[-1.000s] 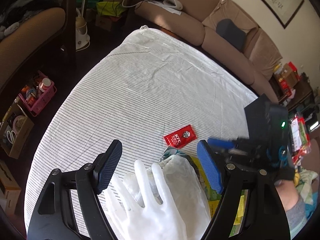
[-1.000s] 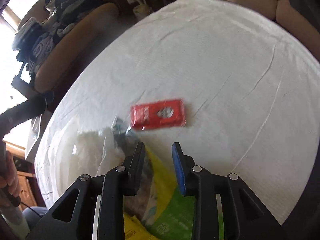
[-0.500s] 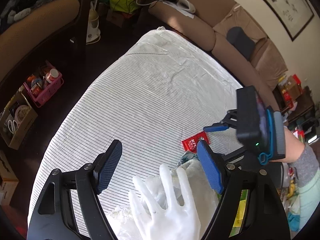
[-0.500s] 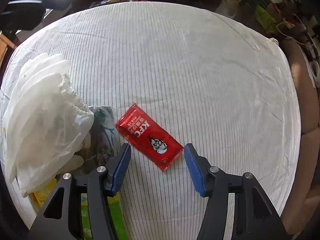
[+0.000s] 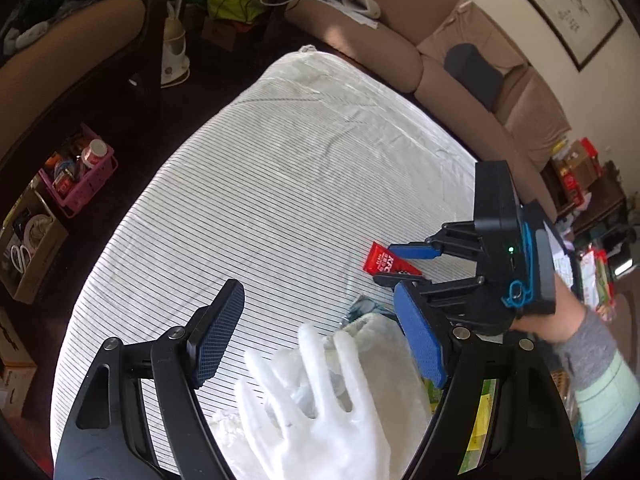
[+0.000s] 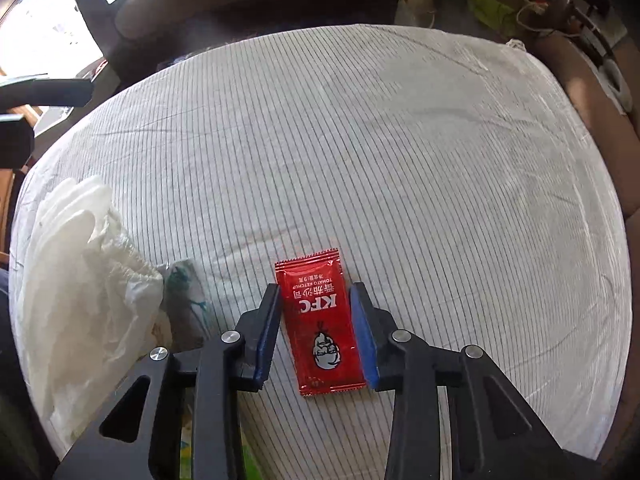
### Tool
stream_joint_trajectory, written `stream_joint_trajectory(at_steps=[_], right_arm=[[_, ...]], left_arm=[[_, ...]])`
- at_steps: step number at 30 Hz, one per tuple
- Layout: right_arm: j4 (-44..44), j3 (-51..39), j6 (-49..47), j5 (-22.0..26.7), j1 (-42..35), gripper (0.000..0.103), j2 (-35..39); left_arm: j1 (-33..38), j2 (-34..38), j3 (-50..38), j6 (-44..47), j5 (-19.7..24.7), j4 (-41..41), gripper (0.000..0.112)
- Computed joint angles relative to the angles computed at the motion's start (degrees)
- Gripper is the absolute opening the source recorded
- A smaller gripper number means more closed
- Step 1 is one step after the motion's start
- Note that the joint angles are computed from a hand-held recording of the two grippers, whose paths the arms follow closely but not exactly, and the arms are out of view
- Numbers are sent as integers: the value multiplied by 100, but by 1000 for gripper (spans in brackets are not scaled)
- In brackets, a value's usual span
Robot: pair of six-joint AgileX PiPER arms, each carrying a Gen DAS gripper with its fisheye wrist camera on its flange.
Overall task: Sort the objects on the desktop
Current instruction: 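Grasp the red KFC sauce packet with the right tool, then lift the KFC sauce packet with the right tool, then carry the KFC packet into the black box and release it on the green plate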
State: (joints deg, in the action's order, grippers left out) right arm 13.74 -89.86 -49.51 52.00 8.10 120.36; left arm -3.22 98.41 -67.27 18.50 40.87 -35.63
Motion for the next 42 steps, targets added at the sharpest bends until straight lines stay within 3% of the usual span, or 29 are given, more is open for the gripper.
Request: stream_joint_trajectory(at_steps=[4, 6, 9, 12, 14, 16, 17, 18, 22, 23, 24, 25, 29, 33, 35, 42], right_arm=[[466, 1068, 273, -1027, -300, 31, -547], [795, 1356, 272, -1262, -491, 16, -770], [1732, 1592, -11, -1062, -977, 15, -1117], [1284, 1559, 1025, -1074, -722, 16, -1253], [787, 1573, 1542, -1118, -614, 20, -1351], [791, 1851, 1611, -1341, -526, 41, -1548], [641, 1882, 1819, -1497, -397, 64, -1547], [590, 1958, 1916, -1646, -262, 68, -1544], [-4, 1974, 2464, -2239, 280, 62, -1068], [-194, 2020, 2605, -2374, 363, 53, -972], [-156, 2148, 2582, -2675, 392, 36, -1000], [39, 2176, 2416, -2748, 360, 33, -988], [350, 2268, 2278, -2727, 243, 26, -1106], [1892, 2628, 1152, -2672, -196, 26, -1637], [2466, 2732, 744, -2393, -422, 26, -1936], [2424, 2775, 924, -1350, -1351, 26, -3140]], left_arm=[[-126, 14, -36, -68, 5, -28, 75], [-151, -3, -40, -4, 7, -181, 75], [-264, 3, -74, 174, 2, -477, 75], [-589, 65, -152, -143, -113, -163, 75], [-690, 153, -177, -220, -97, -143, 75], [-692, 209, -217, -284, -36, -168, 75], [-687, 174, -189, -322, -65, -153, 75], [-656, 138, -169, -360, -99, -135, 75], [-429, 126, -99, -333, -108, -301, 75], [-378, 160, -122, -342, -81, -319, 75], [-323, 198, -141, -318, -57, -364, 75], [-273, 242, -166, -276, -27, -418, 75], [-296, 367, -255, -247, 39, -525, 75], [-437, 400, -236, -170, 8, -638, 75], [-464, 381, -207, -22, 44, -853, 75], [-969, -103, -35, 980, -19, -2049, 75]])
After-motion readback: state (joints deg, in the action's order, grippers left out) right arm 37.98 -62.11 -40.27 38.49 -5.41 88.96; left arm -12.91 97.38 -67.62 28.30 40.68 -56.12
